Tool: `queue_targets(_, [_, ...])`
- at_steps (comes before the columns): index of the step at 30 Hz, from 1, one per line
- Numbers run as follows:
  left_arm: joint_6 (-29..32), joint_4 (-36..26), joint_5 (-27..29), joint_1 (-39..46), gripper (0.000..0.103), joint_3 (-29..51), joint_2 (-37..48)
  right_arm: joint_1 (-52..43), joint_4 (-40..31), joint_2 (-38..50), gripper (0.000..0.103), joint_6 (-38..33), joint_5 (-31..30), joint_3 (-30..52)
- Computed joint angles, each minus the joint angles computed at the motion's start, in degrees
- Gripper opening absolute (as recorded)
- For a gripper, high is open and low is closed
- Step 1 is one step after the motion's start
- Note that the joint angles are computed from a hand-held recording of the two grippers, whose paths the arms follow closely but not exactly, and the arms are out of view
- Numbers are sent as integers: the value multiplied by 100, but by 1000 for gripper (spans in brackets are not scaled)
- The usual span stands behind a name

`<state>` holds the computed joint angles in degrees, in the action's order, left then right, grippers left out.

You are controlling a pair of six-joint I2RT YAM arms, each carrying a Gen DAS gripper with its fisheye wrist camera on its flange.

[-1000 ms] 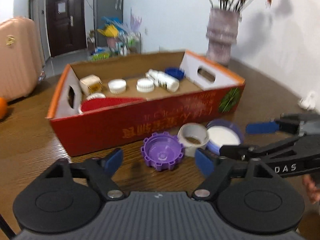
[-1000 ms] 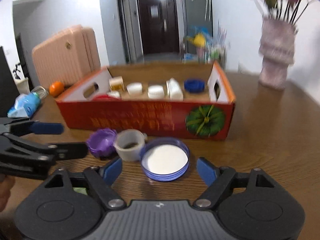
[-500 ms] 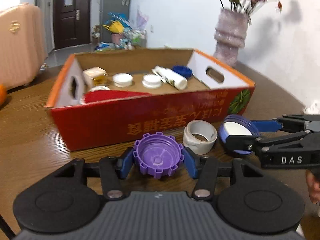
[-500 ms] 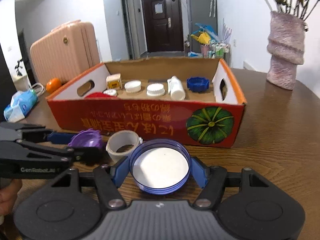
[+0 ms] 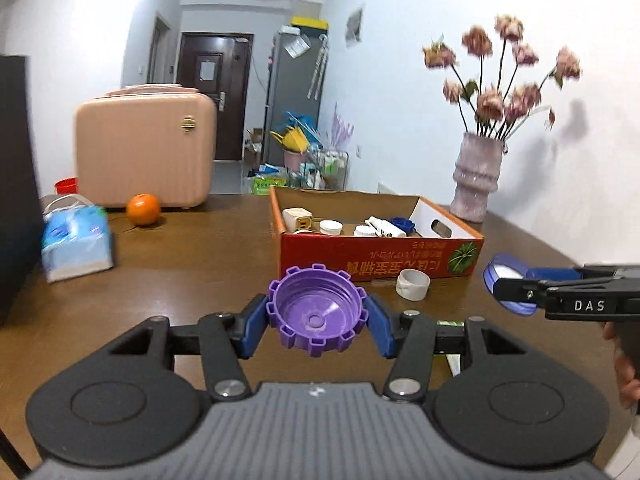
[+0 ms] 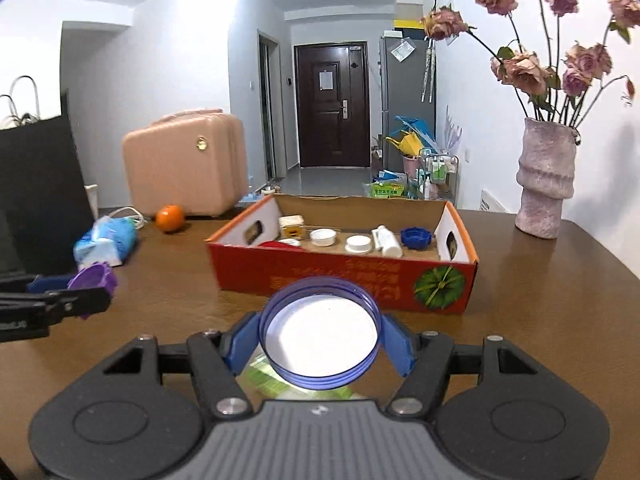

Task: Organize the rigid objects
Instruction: 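Carry both lids into the cardboard box and open both tools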

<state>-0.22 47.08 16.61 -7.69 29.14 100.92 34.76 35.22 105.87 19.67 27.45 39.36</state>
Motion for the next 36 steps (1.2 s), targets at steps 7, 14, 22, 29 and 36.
queue_targets(7, [103,347,1097,802,54,-1148,-561,960,-18,-37,66,1067,893,-515])
queue_targets(14, [156,802,1506,1123,54,-1753,-688,1559,-530,-244,66,1912,1542,-825])
queue_targets(22, [108,991,1543,1079,54,-1794,-624,1751,-771,-477,66,1897,2008,-824])
queue_targets(29, [88,728,1299,790,54,-1261,-274,1455,-461,-244,66,1507,1833,-698])
queue_targets(36, [44,-4,974,224,54,286,513,580,-25,-32,66,845,1164,-472])
